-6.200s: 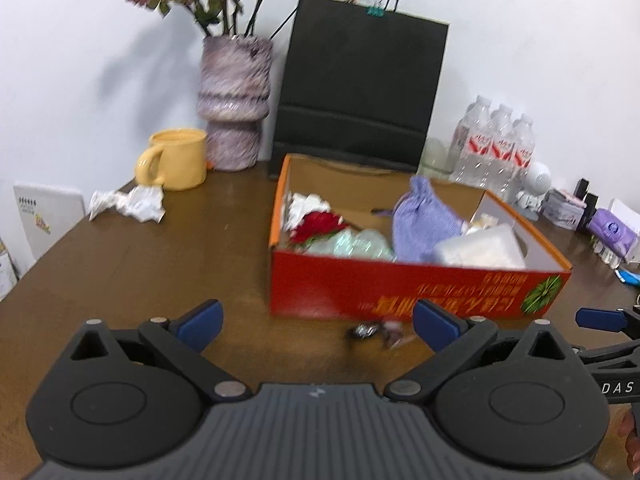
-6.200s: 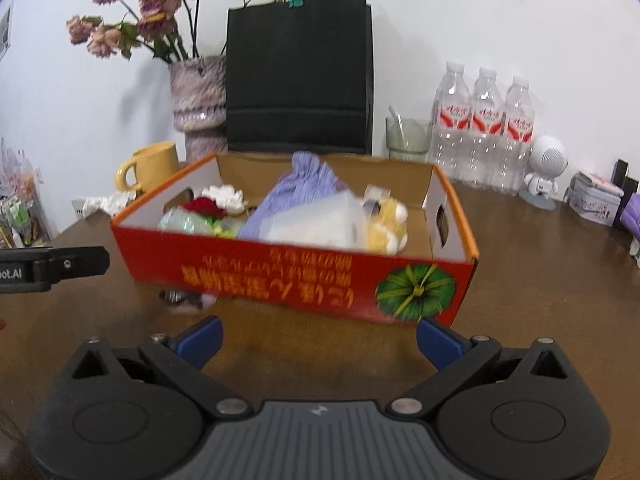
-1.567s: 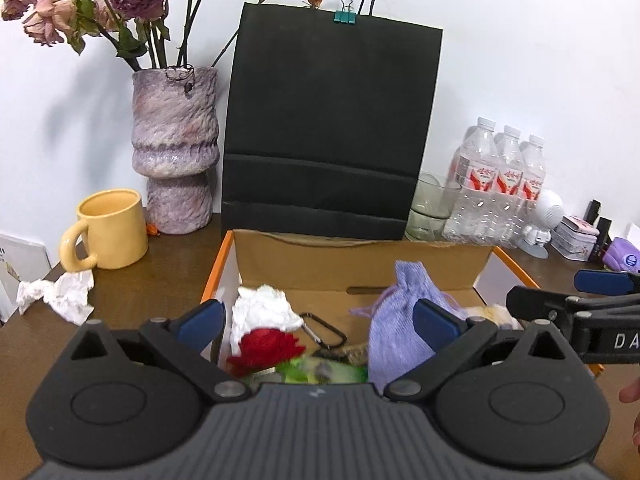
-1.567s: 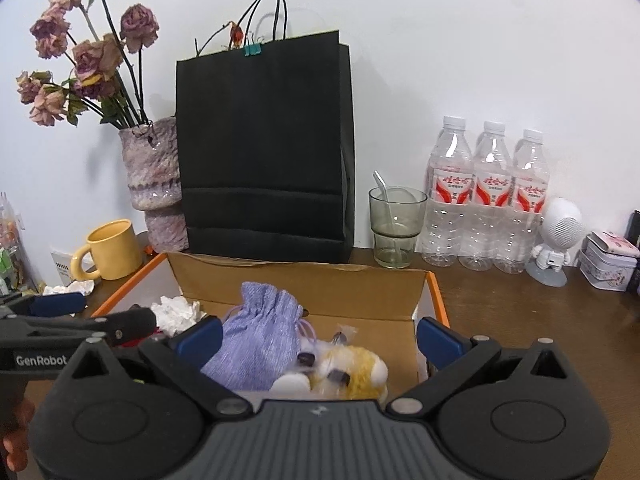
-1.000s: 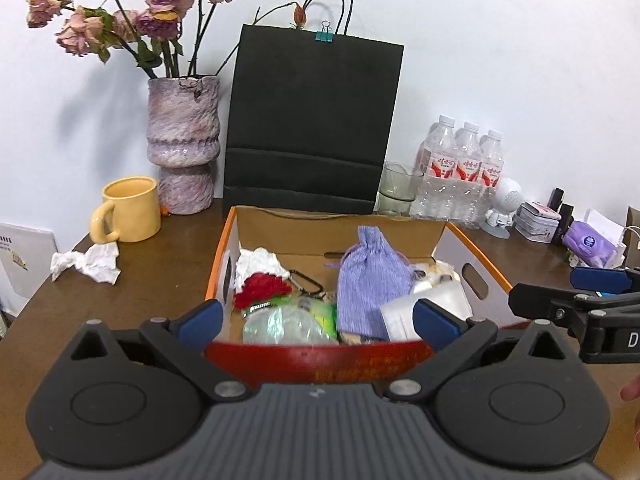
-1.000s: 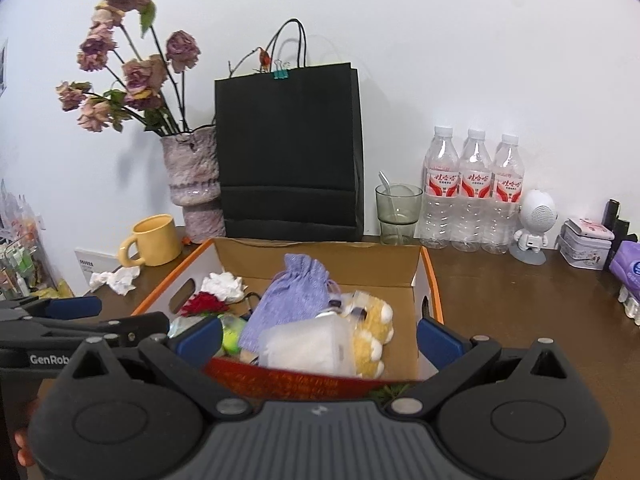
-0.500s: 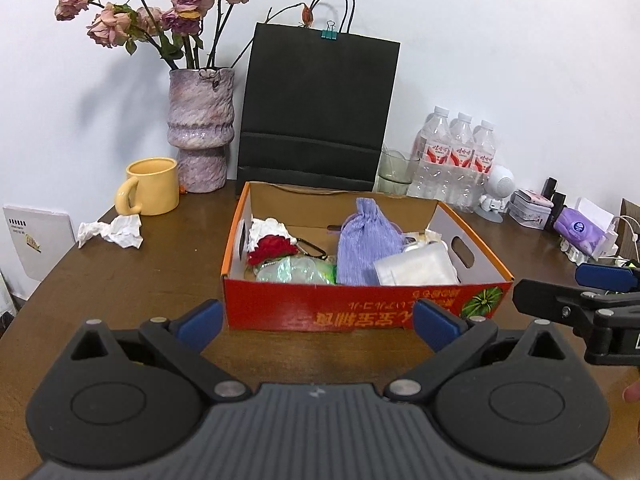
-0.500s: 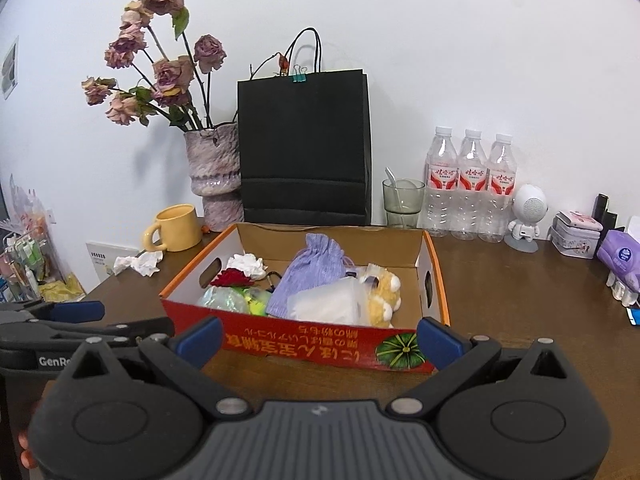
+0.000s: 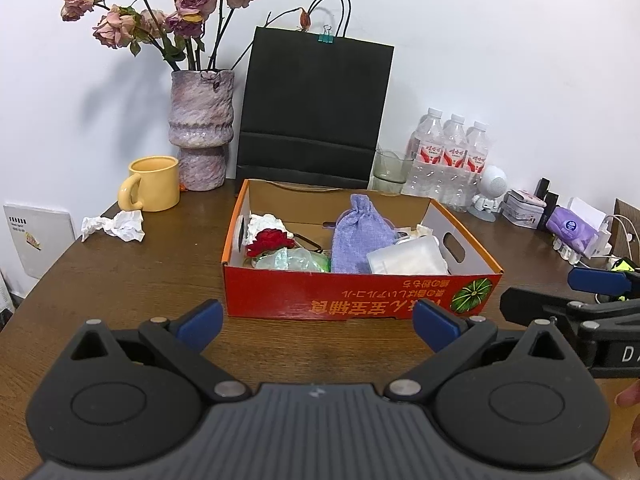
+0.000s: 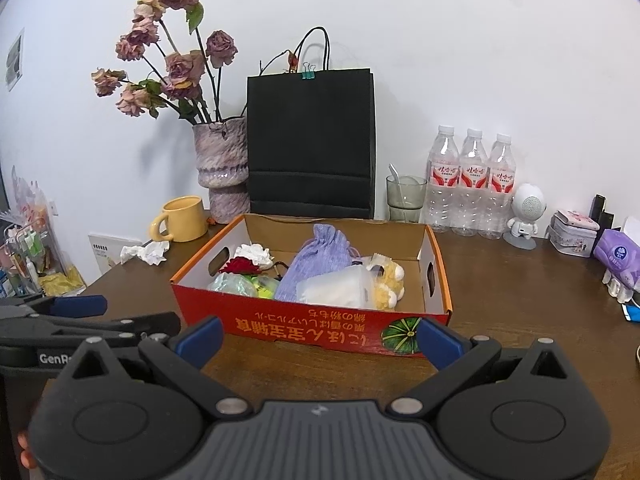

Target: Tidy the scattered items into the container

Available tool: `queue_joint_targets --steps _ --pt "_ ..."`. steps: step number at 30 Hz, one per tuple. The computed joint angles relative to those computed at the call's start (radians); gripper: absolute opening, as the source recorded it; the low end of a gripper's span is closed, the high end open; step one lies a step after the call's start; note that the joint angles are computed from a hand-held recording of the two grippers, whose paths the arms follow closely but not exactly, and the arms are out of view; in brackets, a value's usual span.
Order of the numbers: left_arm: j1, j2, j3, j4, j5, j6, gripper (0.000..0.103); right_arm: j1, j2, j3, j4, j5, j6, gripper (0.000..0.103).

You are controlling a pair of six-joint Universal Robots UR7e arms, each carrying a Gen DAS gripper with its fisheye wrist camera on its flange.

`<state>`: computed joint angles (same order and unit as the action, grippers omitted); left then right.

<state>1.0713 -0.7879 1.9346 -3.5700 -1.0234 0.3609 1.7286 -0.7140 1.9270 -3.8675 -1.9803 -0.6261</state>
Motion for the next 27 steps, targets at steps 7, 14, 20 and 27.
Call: queue_joint_targets --steps 7,14,20,27 --pt "-0.003 0.0 0.004 -0.006 0.007 0.005 0.103 0.001 0.001 0.004 -0.003 -0.005 0.001 0.103" --pt "-0.004 0.0 0.008 -0.01 0.003 0.012 0.103 0.0 0.0 0.005 -0.001 -0.004 0.001 0.103" --pt "-0.003 0.001 0.009 -0.01 -0.007 0.015 0.103 -0.001 -0.001 0.009 -0.004 -0.004 0.002 0.103" --pt "0.001 0.0 0.009 -0.009 -0.022 0.015 0.103 -0.003 0.0 0.011 -0.003 -0.004 0.004 0.103"
